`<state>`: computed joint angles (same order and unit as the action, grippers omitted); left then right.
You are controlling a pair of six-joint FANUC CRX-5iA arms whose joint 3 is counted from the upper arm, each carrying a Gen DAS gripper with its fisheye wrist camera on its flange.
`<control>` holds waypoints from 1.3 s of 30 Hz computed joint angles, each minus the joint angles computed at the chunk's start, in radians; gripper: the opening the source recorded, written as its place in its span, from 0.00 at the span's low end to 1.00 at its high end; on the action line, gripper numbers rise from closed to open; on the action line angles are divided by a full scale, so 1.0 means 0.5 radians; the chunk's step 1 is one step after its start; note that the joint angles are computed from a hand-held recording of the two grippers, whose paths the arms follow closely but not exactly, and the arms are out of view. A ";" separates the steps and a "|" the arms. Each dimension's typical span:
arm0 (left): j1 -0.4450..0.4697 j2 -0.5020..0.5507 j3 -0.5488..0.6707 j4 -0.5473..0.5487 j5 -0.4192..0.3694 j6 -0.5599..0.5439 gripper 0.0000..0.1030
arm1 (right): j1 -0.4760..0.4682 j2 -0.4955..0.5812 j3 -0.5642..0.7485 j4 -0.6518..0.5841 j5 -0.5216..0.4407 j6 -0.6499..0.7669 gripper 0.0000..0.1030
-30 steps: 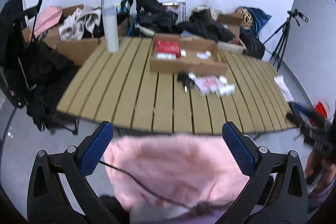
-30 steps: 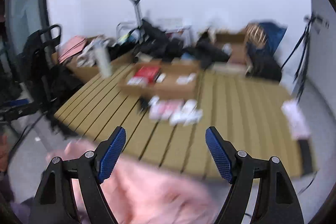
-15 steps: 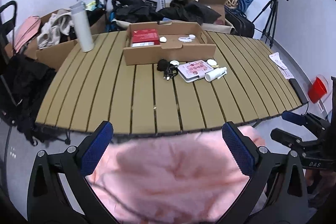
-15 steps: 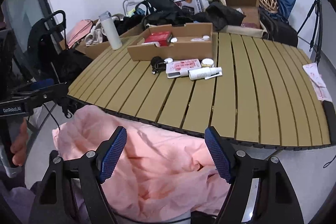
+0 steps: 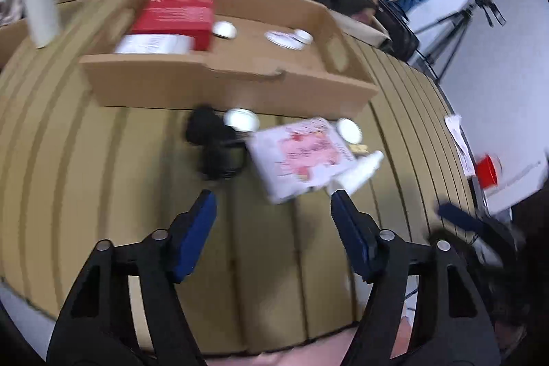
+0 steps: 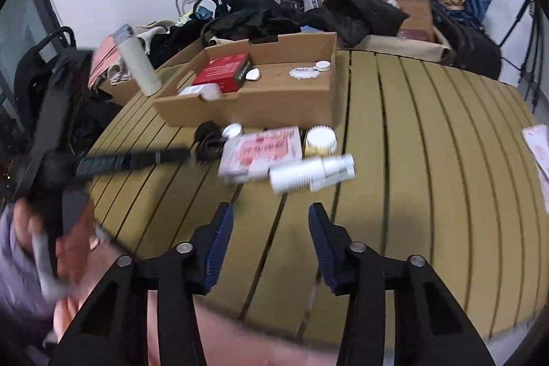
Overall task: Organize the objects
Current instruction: 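Grasp the pink printed card with both grippers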
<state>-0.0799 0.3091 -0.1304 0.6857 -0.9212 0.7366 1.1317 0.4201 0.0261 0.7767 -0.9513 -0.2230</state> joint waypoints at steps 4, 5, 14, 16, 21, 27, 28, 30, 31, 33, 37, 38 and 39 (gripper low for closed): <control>-0.099 0.107 0.089 -0.141 0.066 0.102 0.56 | -0.236 0.101 0.079 -0.124 0.263 0.203 0.35; -0.103 0.155 0.122 -0.117 0.040 0.130 0.56 | -0.291 0.149 0.137 -0.200 0.316 0.320 0.35; -0.102 0.205 0.076 0.015 0.094 0.093 0.55 | -0.433 0.357 0.414 -0.557 0.279 0.851 0.35; -0.108 0.196 0.058 0.032 0.109 0.084 0.54 | -0.438 0.339 0.417 -0.626 0.288 0.916 0.35; -0.102 0.215 0.076 0.060 0.075 0.121 0.42 | -0.462 0.381 0.567 -0.849 0.210 1.170 0.36; -0.097 0.119 0.057 -0.016 0.098 0.197 0.40 | -0.458 0.416 0.676 -0.899 0.111 1.146 0.29; -0.083 0.073 0.020 0.026 0.107 0.166 0.39 | -0.443 0.371 0.618 -0.854 0.156 1.068 0.27; -0.038 -0.025 -0.076 0.209 0.067 0.030 0.38 | -0.392 0.246 0.461 -0.696 0.244 0.865 0.26; -0.017 -0.069 -0.109 0.270 0.036 -0.011 0.38 | -0.373 0.218 0.438 -0.653 0.236 0.824 0.26; 0.018 -0.170 -0.169 0.328 0.010 -0.088 0.38 | -0.309 0.167 0.419 -0.545 0.176 0.736 0.26; 0.052 -0.362 -0.273 0.319 0.033 -0.201 0.38 | -0.160 0.108 0.423 -0.306 0.046 0.585 0.26; 0.066 -0.390 -0.288 0.330 0.019 -0.222 0.38 | -0.127 0.110 0.441 -0.261 -0.001 0.564 0.26; 0.073 -0.398 -0.292 0.342 0.000 -0.230 0.38 | -0.110 0.112 0.453 -0.243 -0.025 0.556 0.26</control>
<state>-0.0432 0.1103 -0.2762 0.8565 -0.9215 0.6214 1.0768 0.4759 0.2524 0.6552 -0.9639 0.0551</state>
